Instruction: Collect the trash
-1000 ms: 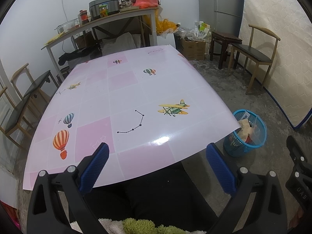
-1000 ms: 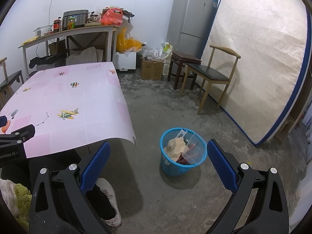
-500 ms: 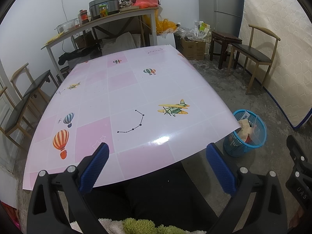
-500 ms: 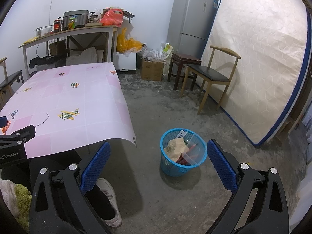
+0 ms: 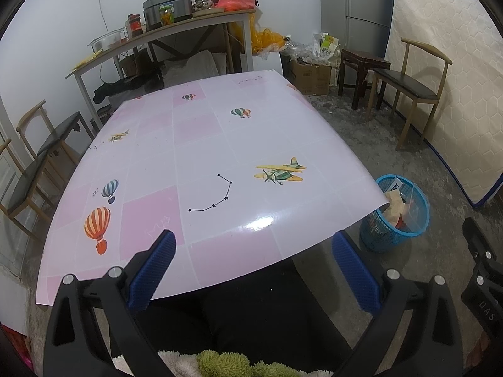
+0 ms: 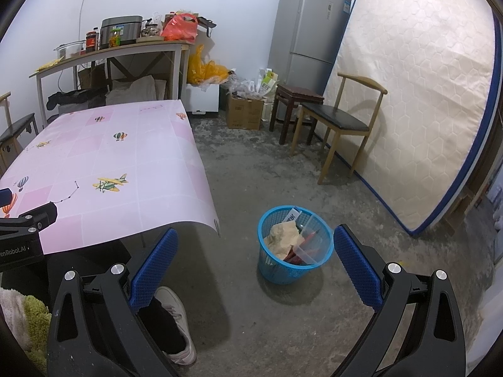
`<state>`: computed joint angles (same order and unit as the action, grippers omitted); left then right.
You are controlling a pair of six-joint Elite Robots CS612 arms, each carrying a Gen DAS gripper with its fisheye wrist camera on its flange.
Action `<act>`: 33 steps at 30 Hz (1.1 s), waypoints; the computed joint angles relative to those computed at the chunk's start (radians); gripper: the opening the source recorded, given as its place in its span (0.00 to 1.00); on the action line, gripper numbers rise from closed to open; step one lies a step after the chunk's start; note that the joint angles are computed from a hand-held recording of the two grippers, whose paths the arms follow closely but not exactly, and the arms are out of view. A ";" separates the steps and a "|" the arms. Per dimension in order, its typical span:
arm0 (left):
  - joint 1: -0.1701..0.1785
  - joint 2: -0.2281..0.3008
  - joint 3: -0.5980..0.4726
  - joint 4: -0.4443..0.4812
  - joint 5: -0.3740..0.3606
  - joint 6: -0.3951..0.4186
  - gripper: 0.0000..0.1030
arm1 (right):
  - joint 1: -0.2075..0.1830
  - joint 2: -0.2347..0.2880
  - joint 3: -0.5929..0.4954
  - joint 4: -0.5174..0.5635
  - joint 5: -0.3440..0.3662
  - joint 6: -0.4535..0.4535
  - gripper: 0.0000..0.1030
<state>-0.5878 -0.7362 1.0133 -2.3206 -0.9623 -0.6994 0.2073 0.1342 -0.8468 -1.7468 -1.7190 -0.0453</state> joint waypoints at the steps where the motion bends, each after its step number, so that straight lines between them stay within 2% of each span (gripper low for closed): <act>1: 0.001 0.000 0.001 -0.001 0.000 0.001 0.95 | 0.000 0.000 0.000 -0.001 0.000 -0.001 0.93; 33: 0.007 -0.004 0.011 -0.010 -0.013 0.008 0.95 | 0.000 0.001 -0.001 -0.003 -0.001 -0.003 0.93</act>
<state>-0.5807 -0.7401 1.0241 -2.3308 -0.9752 -0.6911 0.2075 0.1355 -0.8477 -1.7499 -1.7203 -0.0485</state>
